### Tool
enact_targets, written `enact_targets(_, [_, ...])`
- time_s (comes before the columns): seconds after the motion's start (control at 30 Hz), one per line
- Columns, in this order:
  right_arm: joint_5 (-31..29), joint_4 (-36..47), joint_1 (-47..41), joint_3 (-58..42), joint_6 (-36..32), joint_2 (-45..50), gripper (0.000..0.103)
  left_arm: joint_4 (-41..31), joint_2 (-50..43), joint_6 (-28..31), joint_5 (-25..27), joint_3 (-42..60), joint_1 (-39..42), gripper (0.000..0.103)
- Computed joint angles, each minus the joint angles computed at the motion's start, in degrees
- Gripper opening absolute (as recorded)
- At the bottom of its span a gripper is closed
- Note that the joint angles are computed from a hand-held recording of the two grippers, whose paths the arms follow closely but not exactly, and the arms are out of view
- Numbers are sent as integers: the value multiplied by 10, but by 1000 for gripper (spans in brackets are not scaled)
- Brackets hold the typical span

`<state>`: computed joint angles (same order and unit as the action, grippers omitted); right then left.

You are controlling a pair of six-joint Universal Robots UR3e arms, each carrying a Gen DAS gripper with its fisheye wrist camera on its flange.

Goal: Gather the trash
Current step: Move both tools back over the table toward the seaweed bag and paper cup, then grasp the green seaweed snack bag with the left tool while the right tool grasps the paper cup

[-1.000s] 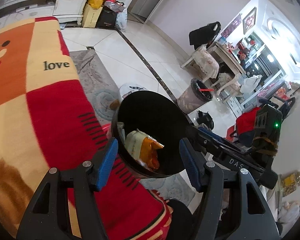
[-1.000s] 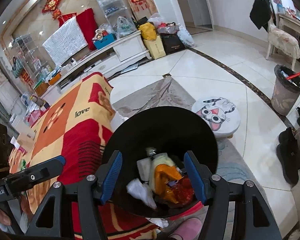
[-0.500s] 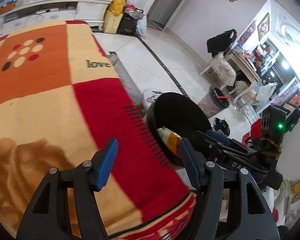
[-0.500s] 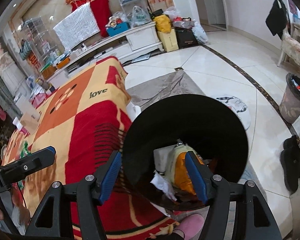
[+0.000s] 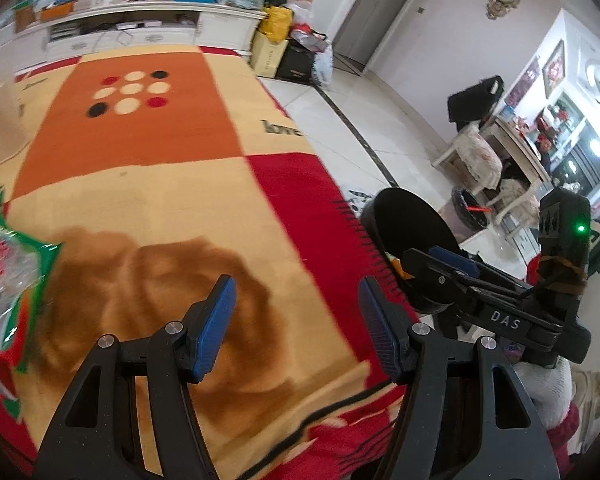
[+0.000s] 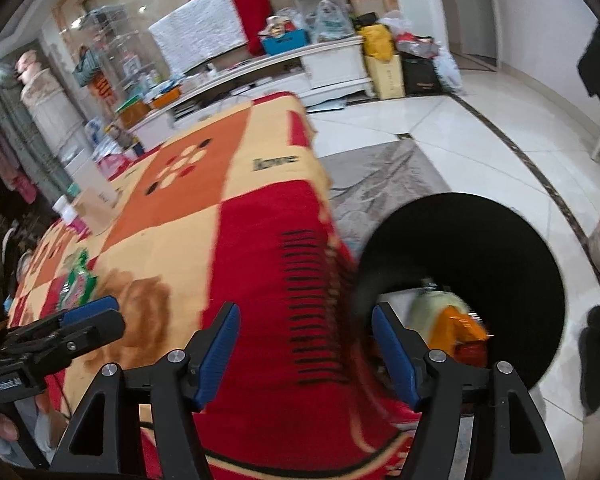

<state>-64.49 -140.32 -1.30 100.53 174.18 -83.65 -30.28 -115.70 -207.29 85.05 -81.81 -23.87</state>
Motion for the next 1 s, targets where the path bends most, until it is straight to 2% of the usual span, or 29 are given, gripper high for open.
enact_targets(0.37, [-1,18,109,-102,20,87,68,59,147,-24,-16,-196,72,63])
enact_targets(0.67, [-10,46,162,-165,21,137,72,65,329,-27,-66,-398,192,63])
enact_targets(0.83, [-13,59,179,-194,24,159,72,55,369,-29,-82,-443,242,63])
enact_targets(1.0, [-17,69,192,-213,23,170,72,79,350,-36,-85,-452,254,65])
